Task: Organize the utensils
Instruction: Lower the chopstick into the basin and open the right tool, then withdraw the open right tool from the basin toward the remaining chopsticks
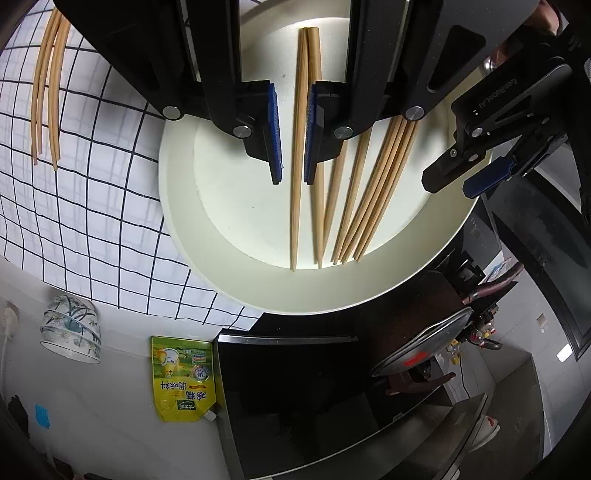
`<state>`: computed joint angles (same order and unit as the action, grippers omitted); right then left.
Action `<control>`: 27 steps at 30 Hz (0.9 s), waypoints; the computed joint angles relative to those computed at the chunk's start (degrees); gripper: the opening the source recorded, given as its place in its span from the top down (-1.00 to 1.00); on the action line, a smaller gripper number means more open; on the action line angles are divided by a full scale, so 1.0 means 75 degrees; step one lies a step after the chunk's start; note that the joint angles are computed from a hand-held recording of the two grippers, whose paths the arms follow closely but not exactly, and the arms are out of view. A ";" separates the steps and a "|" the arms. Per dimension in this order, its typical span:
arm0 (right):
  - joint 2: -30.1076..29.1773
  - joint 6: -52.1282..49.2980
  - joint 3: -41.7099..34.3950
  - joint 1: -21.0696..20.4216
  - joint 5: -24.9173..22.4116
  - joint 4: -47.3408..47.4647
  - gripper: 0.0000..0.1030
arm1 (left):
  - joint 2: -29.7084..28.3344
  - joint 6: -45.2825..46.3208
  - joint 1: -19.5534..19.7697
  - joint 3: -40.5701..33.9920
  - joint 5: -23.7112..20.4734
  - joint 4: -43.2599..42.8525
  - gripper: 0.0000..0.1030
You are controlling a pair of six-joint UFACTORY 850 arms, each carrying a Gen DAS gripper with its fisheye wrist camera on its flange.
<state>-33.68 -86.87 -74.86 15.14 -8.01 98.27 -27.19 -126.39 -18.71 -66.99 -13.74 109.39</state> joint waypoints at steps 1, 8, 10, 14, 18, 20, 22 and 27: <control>0.0045 -0.0226 0.0056 -0.0004 -0.0004 0.0233 0.74 | 0.0033 -0.0040 -0.0029 0.0037 -0.0037 0.0059 -0.28; 0.0441 -0.2404 0.0554 -0.0030 0.0034 0.2418 0.64 | 0.0252 -0.0313 -0.0176 0.0251 -0.0087 0.0383 -0.37; 0.0581 -0.3035 0.0723 -0.0061 0.0019 0.3061 0.60 | 0.0333 -0.0548 -0.0232 0.0335 -0.0092 0.0612 -0.41; 0.0875 -0.4379 0.1096 -0.0119 -0.0036 0.4429 0.52 | 0.0488 -0.1059 -0.0342 0.0517 -0.0074 0.1108 -0.45; 0.1171 -0.5505 0.1451 -0.0185 -0.0040 0.5548 0.46 | 0.0596 -0.1602 -0.0465 0.0637 -0.0012 0.1572 -0.48; 0.1360 -0.6455 0.1689 -0.0239 -0.0071 0.6535 0.40 | 0.0631 -0.1864 -0.0536 0.0679 0.0036 0.1827 -0.50; 0.1518 -0.7170 0.1886 -0.0306 -0.0095 0.7292 0.38 | 0.0662 -0.2288 -0.0620 0.0721 0.0070 0.2262 -0.54; 0.1887 -0.8004 0.2408 -0.0549 -0.0265 0.8227 0.29 | 0.0621 -0.2037 -0.0858 0.0624 0.0201 0.2089 -0.58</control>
<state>-19.52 -146.90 -56.81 11.02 -9.99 159.97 -22.53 -141.67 -25.15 -62.32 -12.23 125.05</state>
